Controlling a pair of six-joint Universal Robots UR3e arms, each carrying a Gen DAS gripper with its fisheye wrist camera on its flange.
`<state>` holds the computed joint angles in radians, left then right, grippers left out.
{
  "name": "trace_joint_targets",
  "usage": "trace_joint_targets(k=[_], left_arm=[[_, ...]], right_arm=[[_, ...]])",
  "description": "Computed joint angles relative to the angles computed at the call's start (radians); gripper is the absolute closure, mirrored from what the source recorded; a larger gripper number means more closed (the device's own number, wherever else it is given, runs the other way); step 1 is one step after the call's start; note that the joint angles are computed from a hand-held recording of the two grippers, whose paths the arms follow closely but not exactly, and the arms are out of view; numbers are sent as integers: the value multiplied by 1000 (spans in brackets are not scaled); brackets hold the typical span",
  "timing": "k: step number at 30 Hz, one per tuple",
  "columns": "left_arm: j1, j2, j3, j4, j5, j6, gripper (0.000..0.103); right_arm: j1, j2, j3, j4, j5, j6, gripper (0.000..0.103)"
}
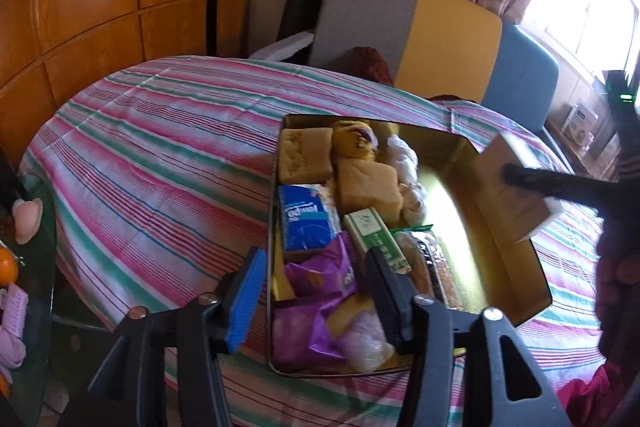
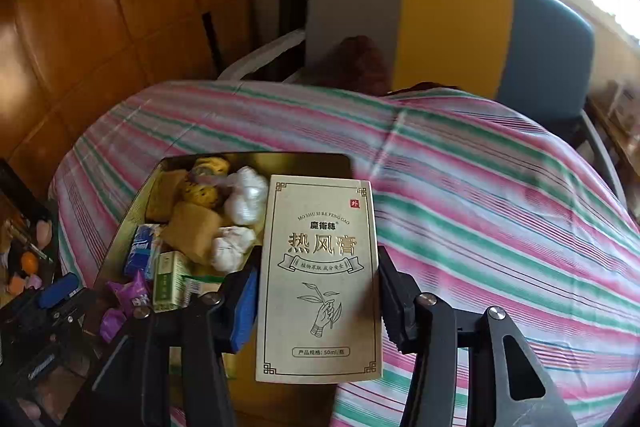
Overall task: Organize objects
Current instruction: 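Carry the cream box into the tray and open the right tool, then withdraw both open tools from the tray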
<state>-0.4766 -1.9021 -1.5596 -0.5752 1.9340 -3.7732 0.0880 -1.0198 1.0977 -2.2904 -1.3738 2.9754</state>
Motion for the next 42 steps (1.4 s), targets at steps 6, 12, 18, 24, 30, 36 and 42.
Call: trace_joint_targets(k=[6, 12, 18, 24, 30, 36, 42], left_arm=[[9, -12, 3, -3, 9, 5, 38], [-1, -44, 33, -23, 45, -4, 38], [-24, -61, 61, -38, 111, -14, 38], [-56, -78, 118, -87, 189, -31, 37], [-112, -102, 192, -130, 272, -42, 37], [-161, -112, 248, -200, 306, -64, 37], [-194, -117, 266, -235, 310, -104, 37]], right_arm=[[97, 304, -377, 164, -98, 67, 51], [109, 400, -469, 182, -146, 62, 51], [77, 315, -303, 79, -102, 59, 33], [53, 174, -56, -113, -75, 88, 23], [23, -18, 257, -318, -57, 127, 19], [10, -193, 536, -487, -56, 143, 18], [13, -308, 732, -603, -53, 176, 18]])
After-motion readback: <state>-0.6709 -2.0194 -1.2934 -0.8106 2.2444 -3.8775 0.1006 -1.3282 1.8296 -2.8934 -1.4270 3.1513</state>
